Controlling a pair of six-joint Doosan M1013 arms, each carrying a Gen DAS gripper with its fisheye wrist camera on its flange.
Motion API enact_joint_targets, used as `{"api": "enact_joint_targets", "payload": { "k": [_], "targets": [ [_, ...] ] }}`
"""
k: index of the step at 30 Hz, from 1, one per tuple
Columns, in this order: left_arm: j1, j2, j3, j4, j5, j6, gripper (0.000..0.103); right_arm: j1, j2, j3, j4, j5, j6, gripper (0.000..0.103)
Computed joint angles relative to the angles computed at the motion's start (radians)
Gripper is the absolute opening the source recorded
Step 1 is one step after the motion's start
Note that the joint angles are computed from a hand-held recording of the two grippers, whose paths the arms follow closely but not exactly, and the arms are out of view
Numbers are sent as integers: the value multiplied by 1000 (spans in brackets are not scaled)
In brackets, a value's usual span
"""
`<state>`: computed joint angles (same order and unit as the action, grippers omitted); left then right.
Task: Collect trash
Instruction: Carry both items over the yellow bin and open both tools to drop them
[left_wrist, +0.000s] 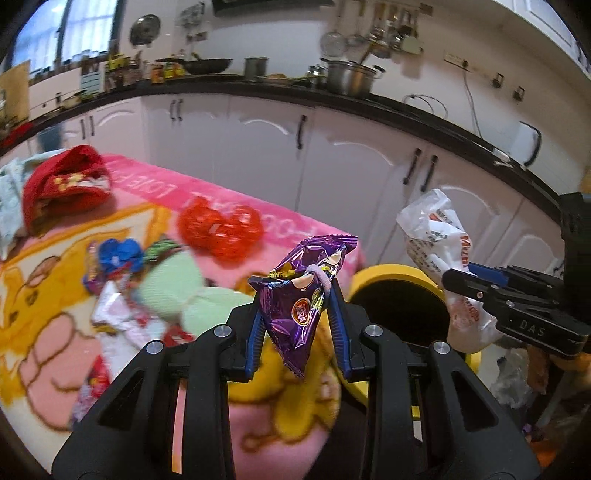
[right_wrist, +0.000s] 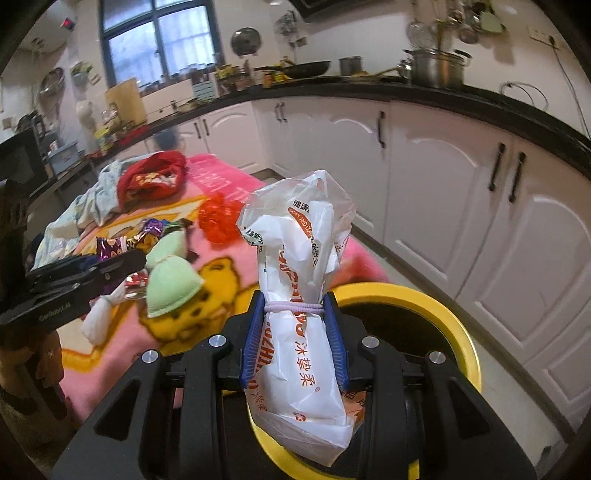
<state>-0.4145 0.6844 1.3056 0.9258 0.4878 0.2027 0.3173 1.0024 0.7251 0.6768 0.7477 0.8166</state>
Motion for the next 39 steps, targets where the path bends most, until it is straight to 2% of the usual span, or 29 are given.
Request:
{"api": "enact_joint_targets", "payload": {
  "k": [4,10,16,23,25,26,27,30,32,36,39],
  "targets": [
    [-4,35,-49,-97,-18,111,24,-14,9,-6,-30,6,61,31],
    [-5,91,-123,-307,-45,328,24,-29,21,-15,-100,12,154,31],
    [-6,150,-202,-527,-21,570,25,-41,51,-58,-158,55,256,32],
    [-3,197,-256,-647,13,688,26,-51,88,-115,-179,95,317,34],
    [-2,206,-267,-676,20,716,31,-55,103,-141,-178,118,333,36],
    [-1,209,-269,-690,22,730,32,-57,107,-146,-176,122,339,43],
    [-1,210,-270,-685,25,726,37,-57,108,-148,-185,120,353,52],
    [1,210,-267,-695,31,731,52,-58,107,-146,-196,105,363,55],
    [1,202,-252,-676,23,707,56,-58,103,-140,-195,92,369,55],
    [4,176,-211,-623,0,632,71,-57,85,-112,-189,46,359,56],
    [4,148,-169,-529,-17,521,80,-55,67,-83,-165,12,331,58]
  ]
}}
